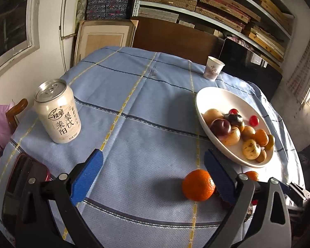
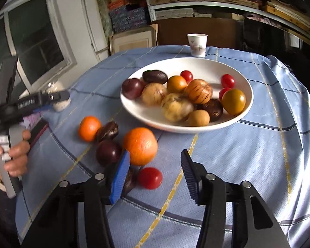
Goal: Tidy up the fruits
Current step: 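Move both open tools back to the fruit pile, then grasp the large orange with the right tool while the left tool grasps a small mandarin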
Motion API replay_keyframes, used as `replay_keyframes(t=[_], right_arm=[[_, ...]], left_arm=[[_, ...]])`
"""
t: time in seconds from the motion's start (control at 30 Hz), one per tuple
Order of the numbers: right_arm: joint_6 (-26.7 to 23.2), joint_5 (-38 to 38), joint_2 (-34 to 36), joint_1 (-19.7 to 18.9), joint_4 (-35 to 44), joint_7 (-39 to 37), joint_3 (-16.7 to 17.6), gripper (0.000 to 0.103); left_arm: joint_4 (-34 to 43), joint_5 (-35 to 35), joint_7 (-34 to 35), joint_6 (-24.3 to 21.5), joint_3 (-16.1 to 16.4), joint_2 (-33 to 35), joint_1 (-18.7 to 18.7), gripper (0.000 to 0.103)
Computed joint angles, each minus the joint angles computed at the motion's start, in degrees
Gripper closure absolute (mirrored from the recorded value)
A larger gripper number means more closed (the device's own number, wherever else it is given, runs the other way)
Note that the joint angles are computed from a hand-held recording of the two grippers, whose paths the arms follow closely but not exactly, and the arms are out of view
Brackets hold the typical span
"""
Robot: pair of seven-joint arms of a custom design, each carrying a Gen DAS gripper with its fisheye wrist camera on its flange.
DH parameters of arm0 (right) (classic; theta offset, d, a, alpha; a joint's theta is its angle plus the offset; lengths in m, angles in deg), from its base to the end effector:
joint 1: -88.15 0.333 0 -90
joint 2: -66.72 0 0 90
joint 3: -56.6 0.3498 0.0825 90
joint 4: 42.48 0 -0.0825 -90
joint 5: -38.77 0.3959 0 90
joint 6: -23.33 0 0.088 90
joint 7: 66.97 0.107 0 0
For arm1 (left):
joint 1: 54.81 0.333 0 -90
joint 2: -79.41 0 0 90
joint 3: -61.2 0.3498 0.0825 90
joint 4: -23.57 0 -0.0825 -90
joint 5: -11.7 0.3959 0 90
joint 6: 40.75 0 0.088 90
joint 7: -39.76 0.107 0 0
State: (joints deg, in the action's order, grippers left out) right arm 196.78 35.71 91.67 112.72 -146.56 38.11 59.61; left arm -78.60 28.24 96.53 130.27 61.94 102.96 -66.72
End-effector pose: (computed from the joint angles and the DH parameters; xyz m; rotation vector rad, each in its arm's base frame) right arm 0.6383 0.3319 0.4157 -1.9016 1.4698 -0.4028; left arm 0.7034 -0.1606 0.4414 -1.9035 1.6960 -0.8883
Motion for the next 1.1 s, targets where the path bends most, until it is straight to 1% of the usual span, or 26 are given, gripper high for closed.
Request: replay_keyframes(t=[0.07, 0.13, 0.2, 0.23, 0.27, 0.3, 0.33, 0.37, 0.4, 0.47, 0.5, 0.53, 0.57, 0.6, 0.63, 0.73, 0.77, 0.8, 0.83, 0.87, 0.9, 0.93, 0.97, 1.0, 1.03, 1.1], right_arm=[[-0.2, 0.4, 0.2, -0.5, 0.1, -0.7, 0.9, 0.052], [-0.5, 1.5, 0.3, -1.8, 0.0, -2.0, 2.6, 0.052], [0.5, 3.4, 0.8, -3.4, 0.0, -3.4, 4.7, 0.052], [1.2, 5.0, 1.1, -5.1, 0.2, -4.6, 6.8, 0.052], [1.4, 8.7, 2.0, -7.8, 0.9, -7.5, 10.1, 0.052], [1.1, 8.9, 2.5, -8.9, 1.5, -7.4, 11.5, 0.052], [0.9, 9.9, 3.0, -9.1, 2.1, -7.7, 11.7, 0.052], [0.9, 11.2, 3.4, -9.8, 2.6, -8.5, 12.6, 0.052], [0.9, 12.4, 3.8, -10.5, 2.9, -9.3, 13.6, 0.052], [0.9, 15.1, 4.8, -12.7, 3.8, -11.4, 16.5, 0.052], [0.4, 15.9, 5.3, -12.7, 4.6, -11.7, 16.5, 0.052], [-0.4, 16.3, 5.7, -12.2, 5.4, -11.7, 16.0, 0.052], [-1.5, 17.0, 6.3, -12.1, 6.4, -11.9, 16.0, 0.053], [-2.4, 17.9, 6.8, -12.5, 7.0, -12.7, 16.6, 0.060], [-2.8, 19.9, 7.3, -13.9, 7.4, -15.0, 18.4, 0.061], [-1.6, 21.4, 6.0, -13.2, 6.1, -15.8, 17.6, 0.062], [-0.2, 22.8, 5.3, -14.5, 4.9, -17.3, 19.2, 0.062], [1.3, 24.6, 4.8, -16.4, 3.8, -19.1, 21.6, 0.062], [2.9, 26.4, 4.4, -18.7, 2.9, -20.9, 24.3, 0.062], [4.9, 28.2, 4.2, -21.6, 1.9, -23.0, 27.8, 0.062], [6.3, 29.0, 4.0, -23.3, 1.2, -24.1, 29.8, 0.062], [7.4, 29.1, 3.6, -23.7, 0.6, -24.1, 30.2, 0.062], [8.4, 28.9, 3.0, -23.3, 0.0, -23.4, 29.4, 0.061], [8.7, 28.4, 2.6, -22.9, -0.3, -22.4, 28.6, 0.061], [8.6, 27.9, 2.2, -22.2, -0.5, -21.2, 27.6, 0.061], [8.8, 27.0, 2.1, -22.4, -0.9, -20.0, 27.4, 0.061]], left_arm=[[0.0, 0.4, 0.0, 0.0, 0.3, 0.0, -0.3, 0.007], [0.3, 1.3, -0.2, -0.2, 0.9, 0.1, -1.0, 0.007], [0.3, 3.4, -1.5, -0.1, 2.6, 0.0, -2.7, 0.007], [0.4, 4.2, -2.1, -0.3, 3.1, 0.1, -3.3, 0.007], [0.5, 4.5, -1.9, -0.4, 2.9, 0.1, -3.2, 0.007], [0.6, 4.0, -1.1, -0.6, 1.7, 0.2, -2.3, 0.007], [0.6, 2.9, 0.2, -0.8, 0.0, 0.2, -1.0, 0.007], [0.5, 2.0, 1.0, -0.6, -1.0, 0.2, -0.2, 0.007], [0.3, 1.8, 1.2, -0.4, -1.0, 0.1, -0.2, 0.007], [0.1, 3.0, -0.4, 0.0, 1.1, -0.1, -1.9, 0.007], [0.2, 3.8, -1.3, -0.1, 2.0, -0.1, -2.8, 0.007], [0.2, 3.9, -1.4, -0.2, 2.0, -0.1, -2.7, 0.007], [0.2, 3.8, -1.1, -0.3, 1.5, -0.1, -2.4, 0.007], [0.2, 3.4, -0.5, -0.4, 0.8, -0.1, -1.8, 0.007], [0.2, 3.0, 0.0, -0.3, 0.2, -0.1, -1.3, 0.007], [0.1, 2.1, 1.3, -0.1, -0.8, -0.1, -0.4, 0.007], [0.1, 1.3, 2.4, -0.1, -1.7, -0.1, 0.3, 0.007], [0.3, -0.4, 5.1, -0.6, -4.1, 0.2, 2.2, 0.007], [0.4, -2.0, 7.6, -1.0, -6.0, 0.4, 3.6, 0.007], [0.8, -3.8, 10.8, -1.8, -8.3, 0.7, 5.2, 0.007], [1.0, -4.8, 12.9, -2.4, -9.0, 1.0, 5.5, 0.008], [1.3, -4.4, 13.7, -2.9, -8.2, 1.3, 4.4, 0.009], [1.5, -4.0, 13.7, -3.1, -7.0, 1.4, 3.2, 0.019], [2.0, -3.6, 14.5, -3.9, -6.6, 1.8, 2.4, 0.027], [2.3, -4.1, 15.7, -4.6, -7.1, 2.1, 2.6, 0.029], [2.9, -5.7, 17.9, -5.6, -8.3, 2.7, 3.0, 0.036]])
